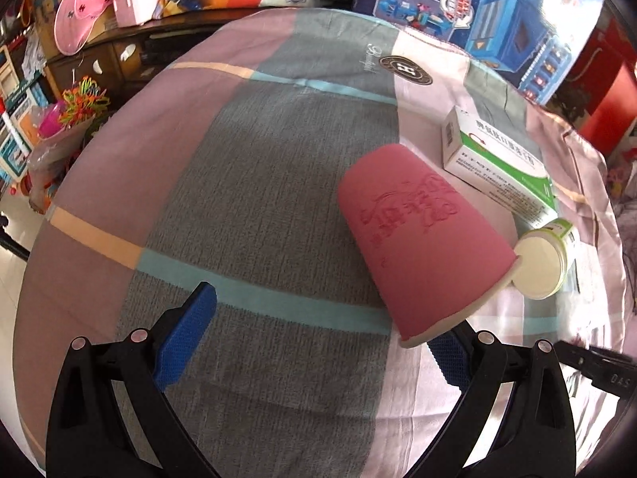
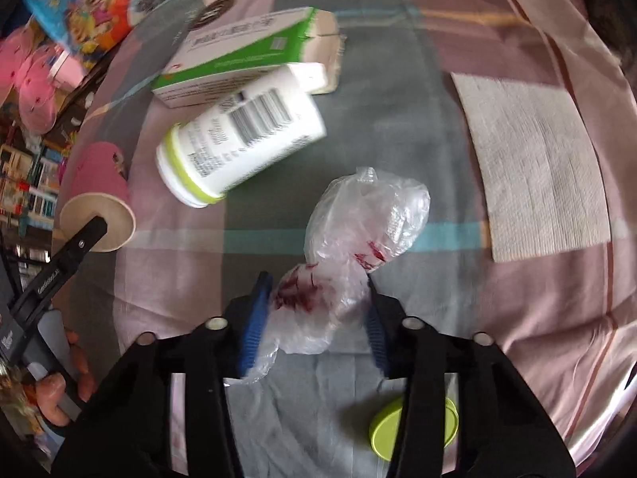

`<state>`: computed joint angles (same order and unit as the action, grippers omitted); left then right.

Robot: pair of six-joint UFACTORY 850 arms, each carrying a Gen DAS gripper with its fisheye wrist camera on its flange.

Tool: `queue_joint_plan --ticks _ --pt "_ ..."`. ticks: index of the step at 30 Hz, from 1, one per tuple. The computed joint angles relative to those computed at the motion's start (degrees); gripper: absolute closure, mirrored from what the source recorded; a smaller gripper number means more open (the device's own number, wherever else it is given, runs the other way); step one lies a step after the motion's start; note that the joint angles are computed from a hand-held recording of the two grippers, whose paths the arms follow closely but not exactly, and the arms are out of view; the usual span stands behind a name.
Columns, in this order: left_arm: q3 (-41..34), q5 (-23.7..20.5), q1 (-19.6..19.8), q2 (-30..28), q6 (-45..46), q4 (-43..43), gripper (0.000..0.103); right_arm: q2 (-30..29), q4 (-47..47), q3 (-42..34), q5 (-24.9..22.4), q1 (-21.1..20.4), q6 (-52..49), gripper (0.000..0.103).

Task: Collect trash
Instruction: 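Grasp the clear plastic bag with the right tool while the left grasps the pink paper cup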

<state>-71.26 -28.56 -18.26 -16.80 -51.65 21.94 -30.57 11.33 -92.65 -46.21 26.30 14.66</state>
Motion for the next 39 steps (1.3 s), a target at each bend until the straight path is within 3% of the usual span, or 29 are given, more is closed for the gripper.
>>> queue_joint_plan --ticks 6,8,11,16,28,39 --pt "-0.47 2.82 -0.72 -0.43 -0.46 0.74 0.009 1.41 -2.43 1.13 1.09 0.04 0.19 0.067" --pt "-1.18 2.74 -0.99 -1.03 0.4 0.02 0.034 2.19 -2.99 1.98 1.35 -0.44 0.64 0.067" --pt "-2.08 1.83 -0.84 -2.04 3.16 -3.26 0.062 3.54 -3.03 3.64 1.7 -1.38 1.09 0.067" --pt "-1.62 1.87 -1.11 -1.67 2.14 -0.9 0.087 5.81 -2.26 6.55 3.29 -2.98 1.35 0.067" --pt "1.59 1.2 -2.26 1.6 3.53 -1.53 0.09 9.71 1.96 11.54 6.31 -5.47 -0.94 0.067" --pt "2.25 2.17 -5.96 3.82 6.24 -4.06 0.09 15.04 4.35 16.87 8.55 -9.19 -2.71 0.067"
